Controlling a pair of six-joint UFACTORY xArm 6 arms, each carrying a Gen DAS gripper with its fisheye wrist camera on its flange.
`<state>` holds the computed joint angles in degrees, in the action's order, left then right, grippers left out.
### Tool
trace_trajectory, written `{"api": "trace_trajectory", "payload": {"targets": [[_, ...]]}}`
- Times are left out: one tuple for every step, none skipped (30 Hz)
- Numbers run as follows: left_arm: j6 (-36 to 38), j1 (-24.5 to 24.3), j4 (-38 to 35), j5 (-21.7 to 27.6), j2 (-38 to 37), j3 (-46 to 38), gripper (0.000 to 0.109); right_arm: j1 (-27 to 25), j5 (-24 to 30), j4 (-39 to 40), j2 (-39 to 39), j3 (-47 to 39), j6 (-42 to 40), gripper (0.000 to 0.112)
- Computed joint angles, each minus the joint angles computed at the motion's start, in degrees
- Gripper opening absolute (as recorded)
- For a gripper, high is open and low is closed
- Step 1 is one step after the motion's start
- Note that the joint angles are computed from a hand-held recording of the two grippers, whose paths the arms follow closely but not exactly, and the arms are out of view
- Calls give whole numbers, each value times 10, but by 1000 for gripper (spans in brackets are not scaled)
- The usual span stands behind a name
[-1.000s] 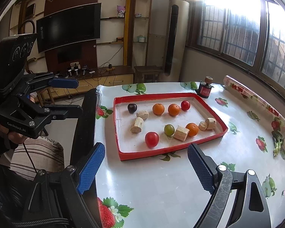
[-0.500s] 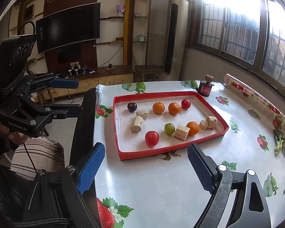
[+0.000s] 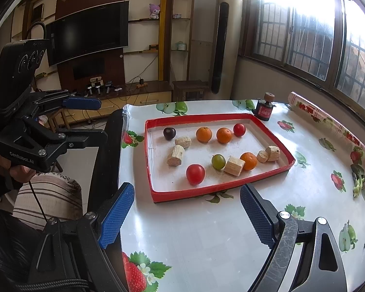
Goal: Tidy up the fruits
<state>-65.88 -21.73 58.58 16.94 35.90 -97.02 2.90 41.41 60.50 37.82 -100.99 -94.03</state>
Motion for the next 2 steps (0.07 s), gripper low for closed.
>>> {"api": "trace_trajectory", "payload": {"targets": [[1,0,-1,0,1,0,83,0,0,0,0,0,0,90],[6,0,-6,-1,2,-1,83,0,0,0,0,0,0,90]]}}
